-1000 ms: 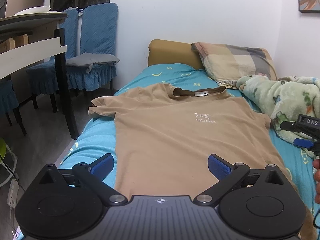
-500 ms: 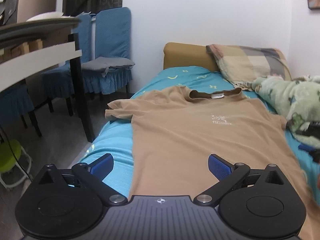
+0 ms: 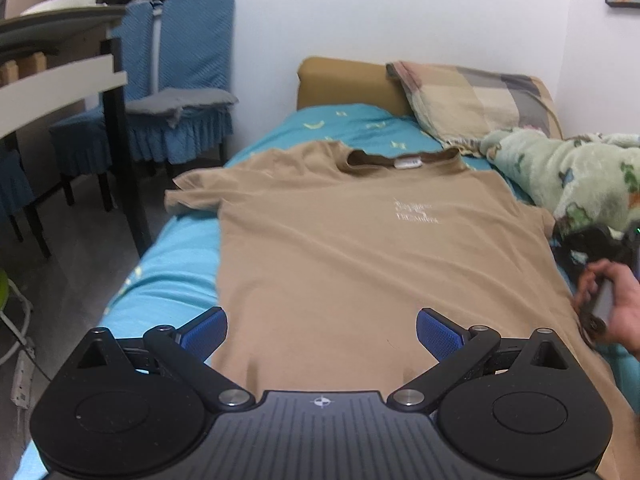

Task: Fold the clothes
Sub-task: 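Grasp the sleeve nearest the right gripper and straighten it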

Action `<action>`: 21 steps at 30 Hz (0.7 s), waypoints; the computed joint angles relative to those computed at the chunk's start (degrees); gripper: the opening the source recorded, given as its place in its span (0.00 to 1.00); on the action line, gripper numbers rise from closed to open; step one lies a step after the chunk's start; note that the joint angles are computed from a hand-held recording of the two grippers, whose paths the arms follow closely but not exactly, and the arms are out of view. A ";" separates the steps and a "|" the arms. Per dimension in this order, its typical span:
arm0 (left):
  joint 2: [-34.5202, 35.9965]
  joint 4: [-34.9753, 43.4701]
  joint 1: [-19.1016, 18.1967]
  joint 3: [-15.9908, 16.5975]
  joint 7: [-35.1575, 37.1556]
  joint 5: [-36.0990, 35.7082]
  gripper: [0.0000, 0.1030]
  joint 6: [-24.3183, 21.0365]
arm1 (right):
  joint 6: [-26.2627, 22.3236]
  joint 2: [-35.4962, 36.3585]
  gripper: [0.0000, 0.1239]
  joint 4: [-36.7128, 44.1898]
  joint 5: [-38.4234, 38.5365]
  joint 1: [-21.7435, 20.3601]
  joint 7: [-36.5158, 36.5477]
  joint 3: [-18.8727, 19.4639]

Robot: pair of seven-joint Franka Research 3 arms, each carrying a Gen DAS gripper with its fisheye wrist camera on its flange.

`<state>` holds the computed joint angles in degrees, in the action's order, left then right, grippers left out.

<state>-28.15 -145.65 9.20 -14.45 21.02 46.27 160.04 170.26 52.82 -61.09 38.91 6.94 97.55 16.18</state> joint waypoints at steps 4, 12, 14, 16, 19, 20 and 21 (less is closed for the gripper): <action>2.95 0.86 -0.35 1.06 0.99 -1.09 0.99 1.16 | -4.47 7.06 0.01 12.15 -6.39 4.04 1.94 -4.59; 4.16 1.55 -0.20 2.07 -0.90 -2.95 0.99 1.17 | 4.31 4.76 0.03 9.51 -10.41 6.39 3.88 -7.42; 2.74 1.08 0.60 1.60 -2.64 -2.51 0.99 1.45 | 9.89 1.89 0.03 5.80 -10.89 6.21 2.75 -6.63; 1.08 0.89 1.62 0.88 -4.44 -1.67 0.99 1.55 | 12.99 -0.19 0.03 4.11 -12.46 6.17 1.10 -6.43; -1.36 0.87 3.47 -0.32 -7.51 -0.02 0.99 2.35 | 13.79 -2.43 0.03 3.90 -16.27 7.42 -1.66 -8.30; -2.06 0.90 4.00 -0.65 -8.29 0.44 0.99 2.46 | 13.47 -2.96 0.03 4.28 -17.84 8.01 -3.02 -8.99; -2.68 0.94 4.45 -0.93 -9.07 0.67 0.99 2.32 | 12.81 -3.02 0.03 5.40 -19.50 8.95 -4.30 -10.15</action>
<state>-30.83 -144.71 13.65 -15.38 11.95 46.94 162.36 183.06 49.80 -55.69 19.42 15.89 93.25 6.03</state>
